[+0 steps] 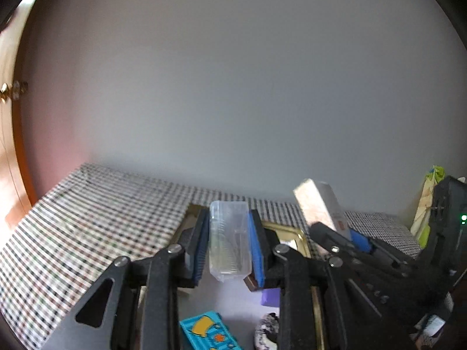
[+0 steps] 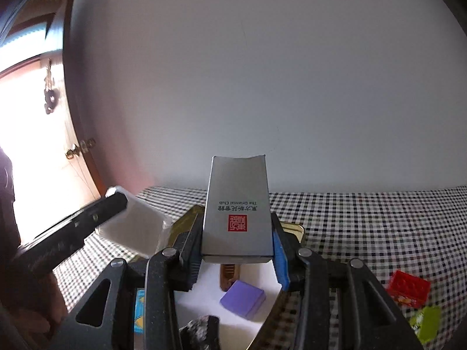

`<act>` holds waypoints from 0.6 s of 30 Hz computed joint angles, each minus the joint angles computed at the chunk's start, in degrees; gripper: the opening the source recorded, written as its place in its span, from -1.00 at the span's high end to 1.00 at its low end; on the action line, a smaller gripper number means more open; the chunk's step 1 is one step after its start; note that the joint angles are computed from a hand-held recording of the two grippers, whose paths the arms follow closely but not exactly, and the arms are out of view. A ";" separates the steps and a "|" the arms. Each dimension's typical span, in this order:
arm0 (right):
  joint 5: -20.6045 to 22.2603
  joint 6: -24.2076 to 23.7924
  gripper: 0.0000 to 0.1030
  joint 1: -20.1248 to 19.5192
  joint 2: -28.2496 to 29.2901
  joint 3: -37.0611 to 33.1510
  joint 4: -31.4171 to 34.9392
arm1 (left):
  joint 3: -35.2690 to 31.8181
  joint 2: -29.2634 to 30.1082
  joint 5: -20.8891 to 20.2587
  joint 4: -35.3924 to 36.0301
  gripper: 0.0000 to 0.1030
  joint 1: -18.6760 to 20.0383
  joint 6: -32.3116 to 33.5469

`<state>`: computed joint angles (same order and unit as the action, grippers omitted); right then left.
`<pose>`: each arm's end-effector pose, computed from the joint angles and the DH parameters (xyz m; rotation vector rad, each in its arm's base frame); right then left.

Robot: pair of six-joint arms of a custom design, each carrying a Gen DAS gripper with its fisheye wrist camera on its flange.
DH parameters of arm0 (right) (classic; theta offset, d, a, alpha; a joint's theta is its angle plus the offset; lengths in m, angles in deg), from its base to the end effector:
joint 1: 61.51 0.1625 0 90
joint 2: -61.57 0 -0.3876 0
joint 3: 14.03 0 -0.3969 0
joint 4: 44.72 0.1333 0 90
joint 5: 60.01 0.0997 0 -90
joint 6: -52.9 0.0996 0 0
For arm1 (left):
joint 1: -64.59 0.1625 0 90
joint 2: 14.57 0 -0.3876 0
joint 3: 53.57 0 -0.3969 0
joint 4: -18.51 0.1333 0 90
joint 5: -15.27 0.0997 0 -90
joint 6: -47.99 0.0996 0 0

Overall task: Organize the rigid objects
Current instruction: 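Carry the white paper box and clear plastic case over the gold tin, then lower the white box and clear case into the tin while both grippers open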

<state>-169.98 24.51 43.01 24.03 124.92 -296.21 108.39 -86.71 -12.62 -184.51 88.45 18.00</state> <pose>0.1863 -0.3233 0.0493 0.6429 -2.2963 1.3114 -0.1209 -0.2955 0.1310 0.4499 2.3082 -1.3656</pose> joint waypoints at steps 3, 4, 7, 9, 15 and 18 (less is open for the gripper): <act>0.07 0.50 0.15 -1.53 -0.18 -0.74 2.57 | -1.58 2.00 0.15 2.10 0.52 1.58 0.48; 0.31 0.65 0.15 -2.09 -0.27 -0.80 3.41 | -2.21 2.34 -0.23 3.36 0.52 2.40 0.44; -0.40 -0.20 0.15 -3.00 0.34 -1.50 5.38 | -3.70 3.01 -2.03 4.41 0.52 4.54 1.34; -0.87 -0.48 0.15 -3.18 0.41 -1.77 6.57 | -3.34 2.24 -2.30 5.15 0.52 4.80 1.19; -1.78 -0.72 0.15 -3.90 0.91 -2.77 8.74 | -5.17 1.69 -5.38 9.29 0.52 7.29 0.66; -1.84 -1.26 0.15 -4.62 1.88 -2.84 7.89 | -5.34 2.01 -6.73 9.59 0.52 8.09 0.70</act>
<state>-171.82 23.25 38.39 25.91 122.07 -288.32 103.04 -84.71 -19.35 -174.92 96.54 18.70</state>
